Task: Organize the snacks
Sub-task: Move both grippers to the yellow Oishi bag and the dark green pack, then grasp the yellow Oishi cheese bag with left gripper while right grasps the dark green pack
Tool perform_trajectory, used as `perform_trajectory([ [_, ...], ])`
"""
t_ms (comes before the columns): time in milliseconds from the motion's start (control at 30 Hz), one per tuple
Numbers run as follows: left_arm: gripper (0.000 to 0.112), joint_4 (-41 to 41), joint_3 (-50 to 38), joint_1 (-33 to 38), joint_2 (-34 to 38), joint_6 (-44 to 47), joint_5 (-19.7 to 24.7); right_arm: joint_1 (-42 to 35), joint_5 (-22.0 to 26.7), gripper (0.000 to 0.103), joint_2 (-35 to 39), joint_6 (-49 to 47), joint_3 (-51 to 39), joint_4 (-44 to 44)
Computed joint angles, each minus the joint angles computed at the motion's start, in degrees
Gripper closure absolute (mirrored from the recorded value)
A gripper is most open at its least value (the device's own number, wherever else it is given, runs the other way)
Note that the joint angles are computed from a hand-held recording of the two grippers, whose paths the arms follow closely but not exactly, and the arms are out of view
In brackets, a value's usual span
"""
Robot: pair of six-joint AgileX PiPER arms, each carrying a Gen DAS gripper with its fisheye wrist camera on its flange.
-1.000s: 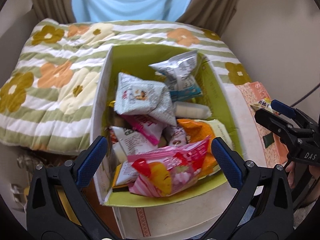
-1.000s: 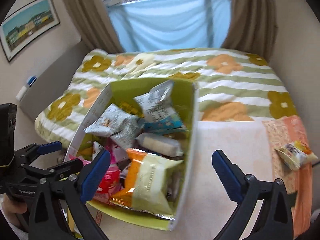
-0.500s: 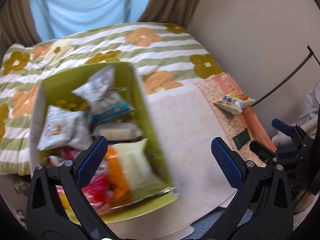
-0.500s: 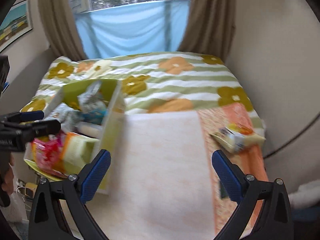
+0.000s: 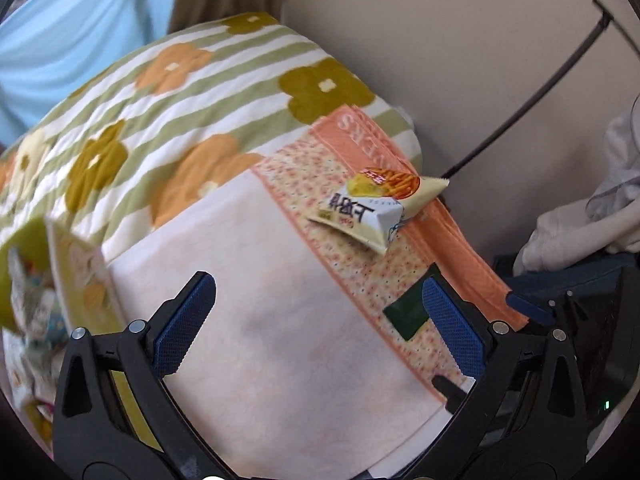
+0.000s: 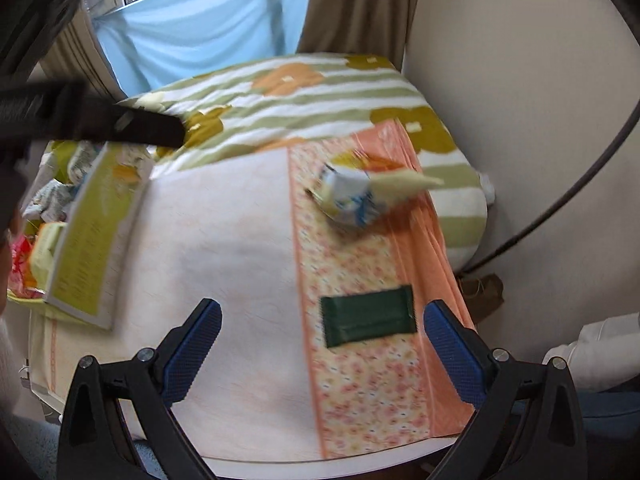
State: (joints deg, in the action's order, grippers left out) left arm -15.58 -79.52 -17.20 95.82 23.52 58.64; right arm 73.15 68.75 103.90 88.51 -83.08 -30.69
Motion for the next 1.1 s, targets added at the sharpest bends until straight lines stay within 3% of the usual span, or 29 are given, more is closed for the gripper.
perform_trajectory([
  [100,0.010,4.35,-4.38,-5.89,5.26,-2.49,-0.85,-0.92,-4.94,0.002,-2.75,1.55,6.95,0.60],
  [300,0.010,7.71,-15.52,-12.63,17.94,-1.83,1.62,-2.72,-11.65,0.002,-3.13,4.45,14.29,0.63],
  [467,0.010,8.60,-24.51,-14.80,27.62,1.17,4.13,-3.69,-13.00,0.002,-0.51,5.88,15.34,0.99],
  [700,0.011,7.13,-32.00,-14.37,34.97,4.51,6.21,-5.69,-15.00,0.002,3.81,8.06,15.59,-1.20],
  [767,0.016,6.31,-33.41,-13.94,36.62,5.88,6.88,-5.77,-12.88,0.002,6.13,6.25,13.25,-1.19],
  [867,0.037,5.92,-35.88,-13.28,38.93,6.36,8.54,-6.20,-11.77,0.002,7.70,5.22,11.65,-1.21],
  [967,0.040,4.20,-37.00,-12.47,40.13,7.22,9.30,-6.92,-11.90,0.002,8.83,2.51,10.70,-0.21],
  [1100,0.046,2.59,-36.81,-11.60,40.24,7.53,9.06,-8.96,-16.56,0.002,8.91,0.85,12.12,1.43],
])
